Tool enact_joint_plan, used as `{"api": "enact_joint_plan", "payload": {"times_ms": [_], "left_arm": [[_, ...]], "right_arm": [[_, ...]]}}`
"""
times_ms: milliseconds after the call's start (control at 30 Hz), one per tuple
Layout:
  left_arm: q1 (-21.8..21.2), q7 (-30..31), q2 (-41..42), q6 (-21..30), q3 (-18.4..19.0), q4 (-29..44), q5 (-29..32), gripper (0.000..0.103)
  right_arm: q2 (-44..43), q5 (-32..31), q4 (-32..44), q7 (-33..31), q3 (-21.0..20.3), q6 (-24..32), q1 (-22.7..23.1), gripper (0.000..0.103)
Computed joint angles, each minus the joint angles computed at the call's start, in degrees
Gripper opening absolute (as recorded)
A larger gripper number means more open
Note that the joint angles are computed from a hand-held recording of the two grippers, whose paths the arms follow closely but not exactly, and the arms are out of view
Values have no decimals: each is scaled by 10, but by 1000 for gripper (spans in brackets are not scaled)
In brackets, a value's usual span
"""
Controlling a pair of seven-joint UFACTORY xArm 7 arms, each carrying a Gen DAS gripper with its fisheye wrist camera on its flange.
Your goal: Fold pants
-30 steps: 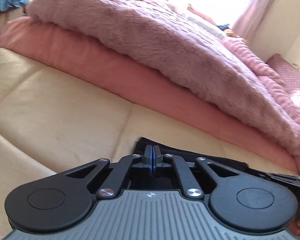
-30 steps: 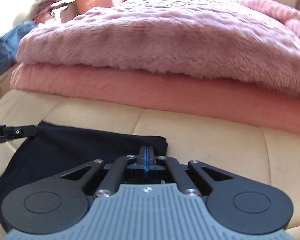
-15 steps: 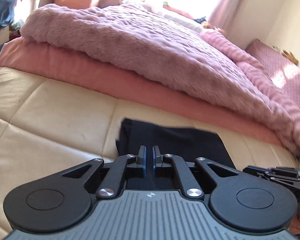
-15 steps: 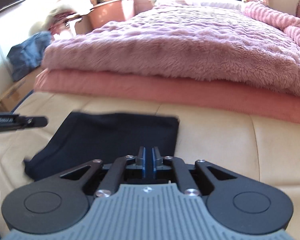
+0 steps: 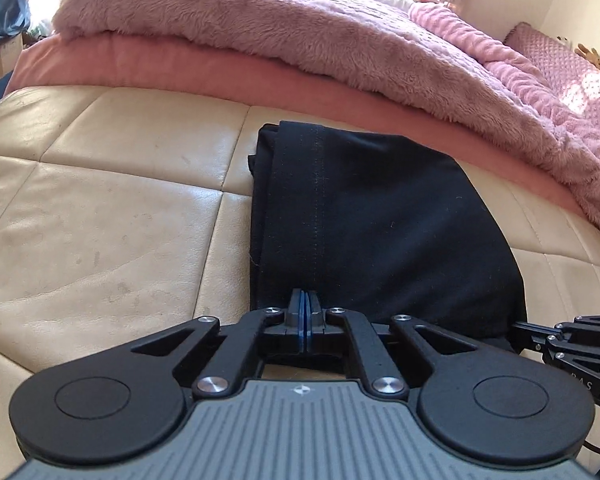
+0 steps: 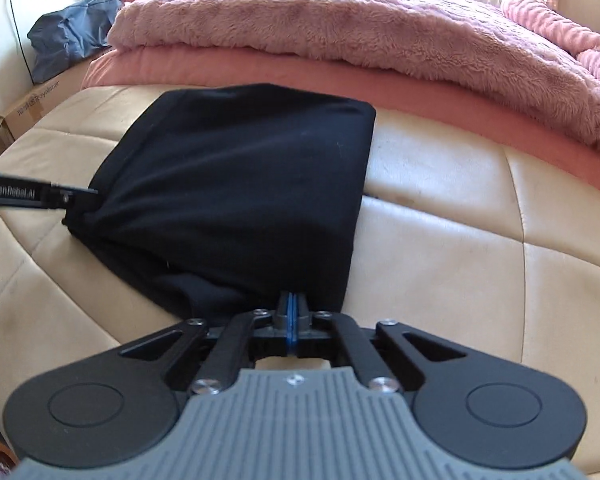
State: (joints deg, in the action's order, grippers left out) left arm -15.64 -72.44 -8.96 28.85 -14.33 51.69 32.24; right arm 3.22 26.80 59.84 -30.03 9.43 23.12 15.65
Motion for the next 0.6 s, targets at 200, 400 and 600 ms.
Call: {"api": "enact_joint_plan", "payload": {"times_ms": [200,400,600], "left_arm": [[37,-77,-37,-29,-14,-13,46,46],[66,-130,-15,-97,10,-22,36,69],[77,-112,25,-244,47,-59,-63,70]], "right_arm": [[-2,66,42,-12,-6,49,-14,8],[49,116,113,39,-11,82,-34,49],[124,162,188,96,4,124,-67,58]]}}
